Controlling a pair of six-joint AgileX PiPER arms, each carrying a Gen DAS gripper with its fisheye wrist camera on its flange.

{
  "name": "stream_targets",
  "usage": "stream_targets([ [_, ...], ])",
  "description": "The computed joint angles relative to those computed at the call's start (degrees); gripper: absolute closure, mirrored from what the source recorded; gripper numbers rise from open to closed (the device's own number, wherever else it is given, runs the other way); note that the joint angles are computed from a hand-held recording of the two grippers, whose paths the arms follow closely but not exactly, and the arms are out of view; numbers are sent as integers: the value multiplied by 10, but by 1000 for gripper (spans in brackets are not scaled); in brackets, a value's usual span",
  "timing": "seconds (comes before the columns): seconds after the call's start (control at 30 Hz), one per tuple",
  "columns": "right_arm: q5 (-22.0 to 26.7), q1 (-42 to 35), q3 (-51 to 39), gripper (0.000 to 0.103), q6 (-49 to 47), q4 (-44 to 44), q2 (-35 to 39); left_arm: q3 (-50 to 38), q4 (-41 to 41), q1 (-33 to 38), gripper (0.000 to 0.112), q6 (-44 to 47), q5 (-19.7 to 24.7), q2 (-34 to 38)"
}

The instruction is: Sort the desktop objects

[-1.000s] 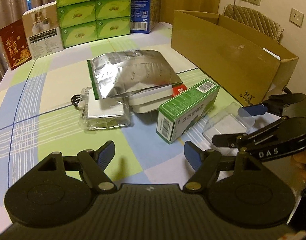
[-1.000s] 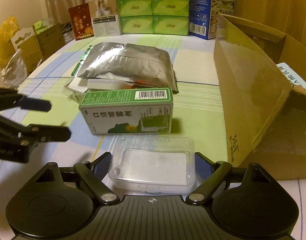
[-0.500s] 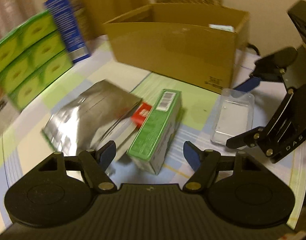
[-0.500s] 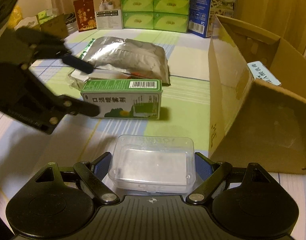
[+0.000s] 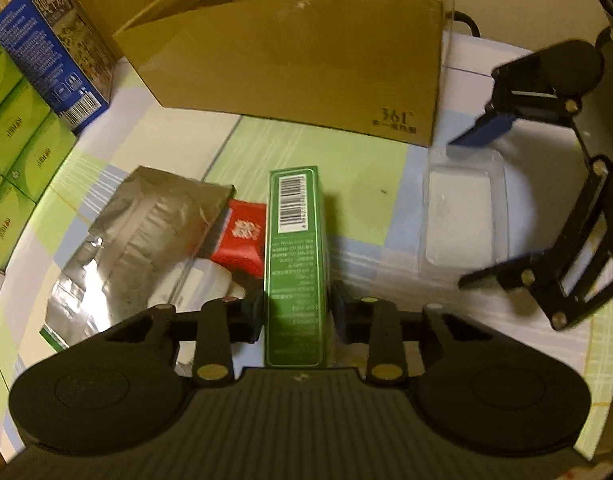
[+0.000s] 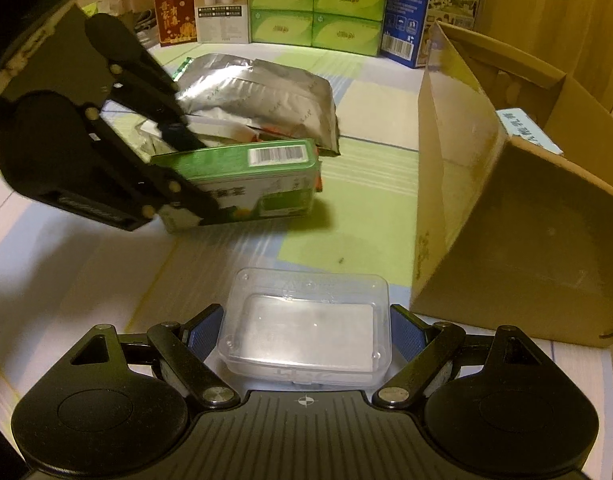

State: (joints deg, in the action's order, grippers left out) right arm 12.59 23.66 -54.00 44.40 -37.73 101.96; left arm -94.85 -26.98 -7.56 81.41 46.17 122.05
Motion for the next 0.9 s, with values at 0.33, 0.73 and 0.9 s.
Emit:
stream_targets([
  [0.33,-13,13,76,19,-91,90,-75,149,37,28,87,-69,9,-114],
  [0.73,-22,33,96,19,11,-13,-85,250,26,26,84,-134,-62,-169],
  [0.9,-25,24,90,19,-29,31,-69,229,41,12,83,-182,-64,-147],
])
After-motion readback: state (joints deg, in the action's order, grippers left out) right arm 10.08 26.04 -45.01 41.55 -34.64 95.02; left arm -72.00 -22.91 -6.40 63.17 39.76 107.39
